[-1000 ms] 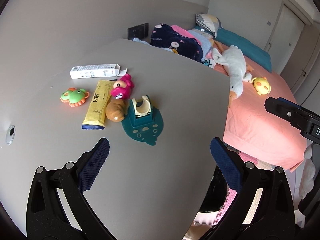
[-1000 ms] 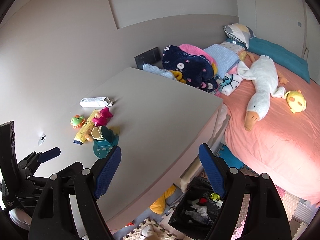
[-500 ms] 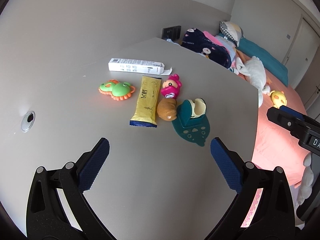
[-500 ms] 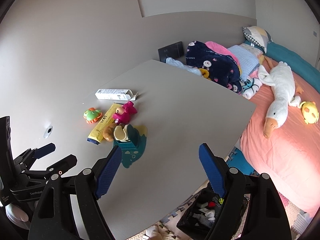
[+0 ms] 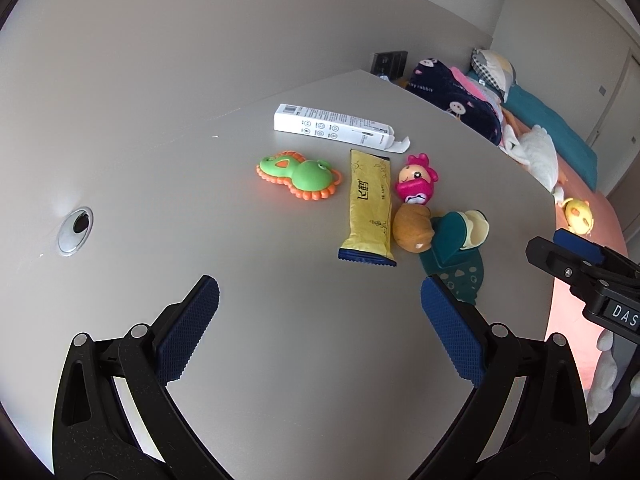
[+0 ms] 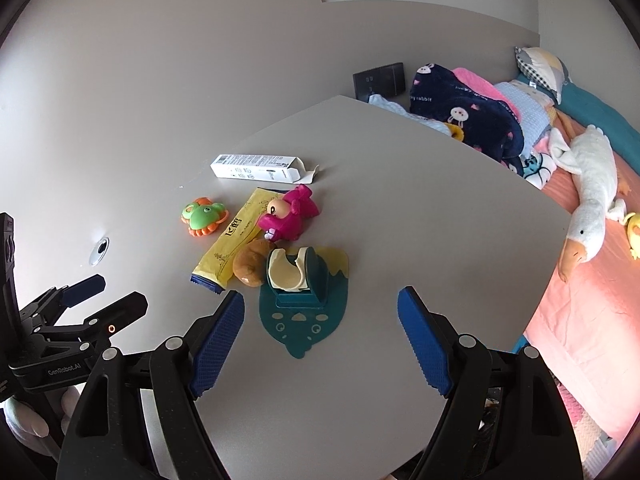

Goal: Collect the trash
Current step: 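Grasp the teal bib with the right tool while the left tool grasps the green seahorse toy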

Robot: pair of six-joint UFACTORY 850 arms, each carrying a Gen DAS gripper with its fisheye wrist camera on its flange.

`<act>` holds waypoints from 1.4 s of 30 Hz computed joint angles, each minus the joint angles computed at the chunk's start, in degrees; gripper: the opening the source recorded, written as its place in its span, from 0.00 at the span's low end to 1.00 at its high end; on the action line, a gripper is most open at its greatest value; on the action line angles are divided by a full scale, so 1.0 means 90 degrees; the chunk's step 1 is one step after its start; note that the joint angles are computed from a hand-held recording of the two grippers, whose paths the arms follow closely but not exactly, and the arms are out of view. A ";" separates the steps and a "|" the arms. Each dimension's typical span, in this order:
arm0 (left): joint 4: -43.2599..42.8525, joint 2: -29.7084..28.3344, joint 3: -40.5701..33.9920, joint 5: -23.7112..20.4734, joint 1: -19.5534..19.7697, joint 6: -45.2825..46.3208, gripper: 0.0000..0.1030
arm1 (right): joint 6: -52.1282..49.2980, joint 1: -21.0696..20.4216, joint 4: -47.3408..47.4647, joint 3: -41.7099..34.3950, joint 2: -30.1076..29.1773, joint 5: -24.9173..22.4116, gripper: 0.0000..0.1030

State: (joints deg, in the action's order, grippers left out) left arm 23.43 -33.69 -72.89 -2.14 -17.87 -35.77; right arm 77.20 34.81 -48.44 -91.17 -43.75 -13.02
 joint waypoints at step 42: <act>-0.1657 -0.2388 -0.3259 -0.1328 0.0281 0.1777 0.95 | -0.2618 -0.0269 0.2254 -0.2128 -0.1695 -0.0735 0.36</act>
